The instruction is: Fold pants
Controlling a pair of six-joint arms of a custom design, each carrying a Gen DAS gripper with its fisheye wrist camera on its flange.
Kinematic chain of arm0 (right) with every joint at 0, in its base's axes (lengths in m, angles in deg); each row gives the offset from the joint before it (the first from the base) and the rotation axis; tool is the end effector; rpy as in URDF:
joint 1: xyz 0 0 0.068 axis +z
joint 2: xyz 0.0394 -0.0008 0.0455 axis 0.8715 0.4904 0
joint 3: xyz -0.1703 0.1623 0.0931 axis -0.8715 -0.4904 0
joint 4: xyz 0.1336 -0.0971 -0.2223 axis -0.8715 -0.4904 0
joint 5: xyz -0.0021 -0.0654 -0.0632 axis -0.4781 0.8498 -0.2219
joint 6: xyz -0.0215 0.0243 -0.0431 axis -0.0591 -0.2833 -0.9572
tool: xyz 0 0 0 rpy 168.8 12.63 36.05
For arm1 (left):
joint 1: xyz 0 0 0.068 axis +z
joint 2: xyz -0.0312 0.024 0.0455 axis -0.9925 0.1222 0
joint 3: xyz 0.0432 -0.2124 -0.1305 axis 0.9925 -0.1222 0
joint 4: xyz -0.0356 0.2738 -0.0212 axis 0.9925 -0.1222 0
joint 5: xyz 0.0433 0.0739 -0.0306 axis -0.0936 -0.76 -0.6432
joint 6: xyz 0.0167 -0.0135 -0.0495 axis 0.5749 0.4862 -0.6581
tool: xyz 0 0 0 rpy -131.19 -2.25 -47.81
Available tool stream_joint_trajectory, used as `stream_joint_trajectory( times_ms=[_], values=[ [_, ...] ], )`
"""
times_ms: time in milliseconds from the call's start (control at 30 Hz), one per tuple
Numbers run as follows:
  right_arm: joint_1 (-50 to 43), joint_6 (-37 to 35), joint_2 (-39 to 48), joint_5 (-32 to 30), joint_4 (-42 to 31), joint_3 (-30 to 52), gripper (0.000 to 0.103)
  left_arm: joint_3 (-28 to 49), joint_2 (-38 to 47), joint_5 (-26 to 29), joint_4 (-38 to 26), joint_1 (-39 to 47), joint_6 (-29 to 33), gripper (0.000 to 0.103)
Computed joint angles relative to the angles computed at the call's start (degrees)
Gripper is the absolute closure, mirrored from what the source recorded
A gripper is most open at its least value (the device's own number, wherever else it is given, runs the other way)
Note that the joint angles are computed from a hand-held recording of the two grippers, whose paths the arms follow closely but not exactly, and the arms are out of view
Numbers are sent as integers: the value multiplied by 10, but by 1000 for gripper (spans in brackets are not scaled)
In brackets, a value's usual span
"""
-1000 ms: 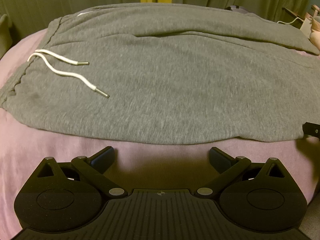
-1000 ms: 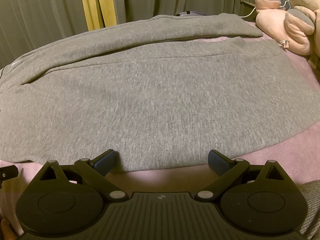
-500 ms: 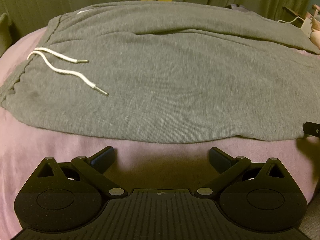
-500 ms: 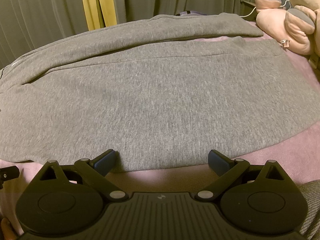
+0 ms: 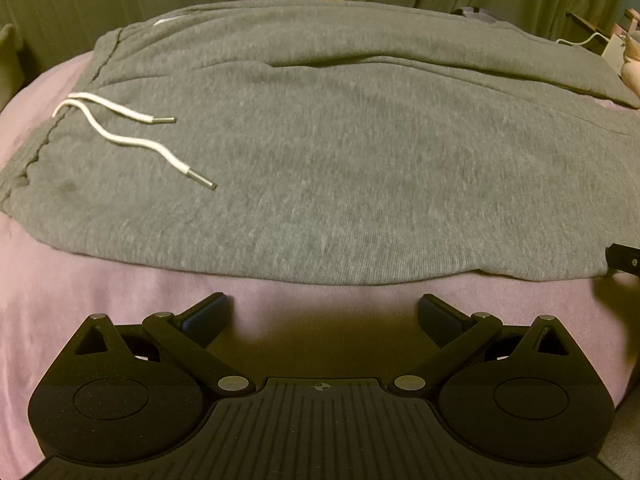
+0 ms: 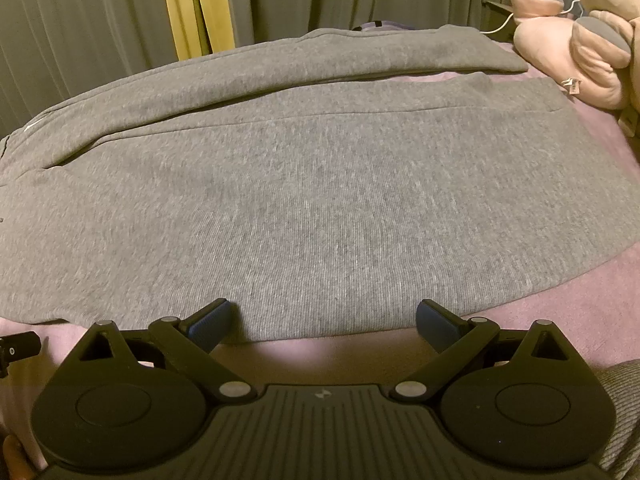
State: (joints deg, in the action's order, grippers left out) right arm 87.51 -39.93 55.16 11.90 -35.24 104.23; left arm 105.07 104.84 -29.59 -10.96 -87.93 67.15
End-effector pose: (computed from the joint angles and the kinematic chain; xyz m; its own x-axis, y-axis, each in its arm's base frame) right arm 0.2580 0.1152 0.2236 -0.7734 0.2844 -0.5666 0.3248 0.9453 0.0311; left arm 0.2666 -0.0239 0.2299 -0.8557 0.1700 -0.4888 0.1787 0.9835 0.0293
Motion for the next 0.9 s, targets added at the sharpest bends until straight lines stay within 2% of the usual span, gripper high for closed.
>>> stream_joint_trajectory(
  times_ms=[900],
  values=[
    [-1, 7, -12, -16, 3, -8, 4, -1, 3, 2, 1, -3, -2, 0]
  ],
)
